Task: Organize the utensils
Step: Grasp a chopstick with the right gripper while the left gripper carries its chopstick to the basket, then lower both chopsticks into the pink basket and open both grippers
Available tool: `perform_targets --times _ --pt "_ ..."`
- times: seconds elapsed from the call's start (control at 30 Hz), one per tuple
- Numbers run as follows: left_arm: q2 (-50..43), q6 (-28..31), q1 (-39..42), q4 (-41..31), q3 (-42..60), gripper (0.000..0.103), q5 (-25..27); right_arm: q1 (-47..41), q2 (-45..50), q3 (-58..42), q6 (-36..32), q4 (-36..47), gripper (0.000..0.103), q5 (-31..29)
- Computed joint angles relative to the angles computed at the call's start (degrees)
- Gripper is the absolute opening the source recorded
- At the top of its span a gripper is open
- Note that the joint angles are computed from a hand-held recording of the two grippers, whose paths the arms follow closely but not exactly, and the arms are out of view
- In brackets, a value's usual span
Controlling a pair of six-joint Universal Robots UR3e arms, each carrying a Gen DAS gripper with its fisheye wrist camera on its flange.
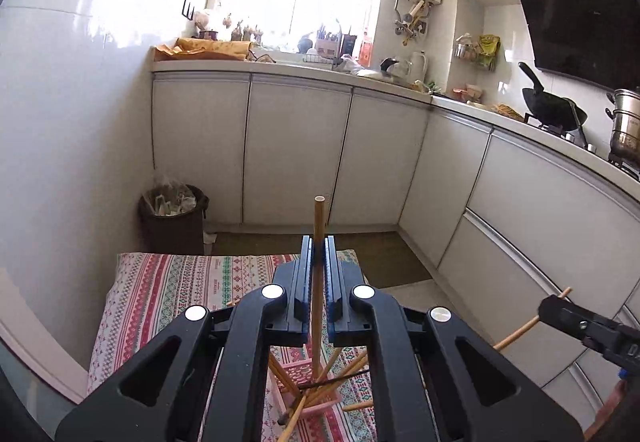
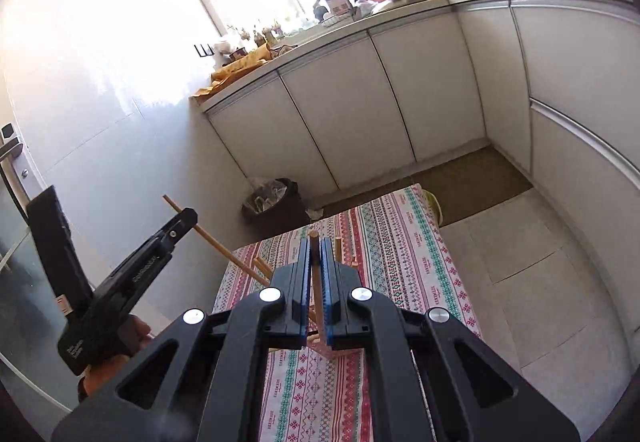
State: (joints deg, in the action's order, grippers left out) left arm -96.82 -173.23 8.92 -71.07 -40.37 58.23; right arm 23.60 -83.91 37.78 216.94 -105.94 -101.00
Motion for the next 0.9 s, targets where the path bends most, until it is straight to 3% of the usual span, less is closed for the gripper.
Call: perform_targets --times 0.03,0.1,0.2,0.4,0.5,0.6,0.73,0.9 --pt "-1.62 0.45 -1.53 -0.69 0.17 0.007 2.1 -0.71 -0.13 0.96 0.04 -0.64 0.005 0.62" --pt "-2.48 1.99 -2.99 -2.9 -1.46 0.02 4.88 -2.55 -0.94 3.19 0.1 -1.58 0.005 2.81" --pt "1.42 2.21 -0.58 -1.55 -8.44 0.036 4.17 -3.55 -0.56 4.34 0.49 -3.22 0.005 4.21" --pt "16.86 2.65 17.46 -0.09 -22.03 0.056 -12.19 -1.16 6.74 -4.59 0.26 -2.55 0.005 0.96" --pt "22.32 5.12 27.41 -4.45 -23.87 0.057 -20.96 0.05 13.31 -14.3 -0.36 1.09 0.005 -0.57" --pt "24.01 7.69 31.96 -8.91 -23.58 0.061 -23.98 1.38 17.98 -18.02 -1.37 0.94 0.006 -2.17" --pt "24.23 9.26 31.28 -10.15 -26.35 0.061 -20.74 2.37 20.1 -13.37 -1.72 -2.84 0.012 -2.52" --pt "25.22 8.4 25.26 -4.2 -29.65 0.065 -10.55 4.48 20.11 -13.58 0.06 0.0 0.012 -5.77"
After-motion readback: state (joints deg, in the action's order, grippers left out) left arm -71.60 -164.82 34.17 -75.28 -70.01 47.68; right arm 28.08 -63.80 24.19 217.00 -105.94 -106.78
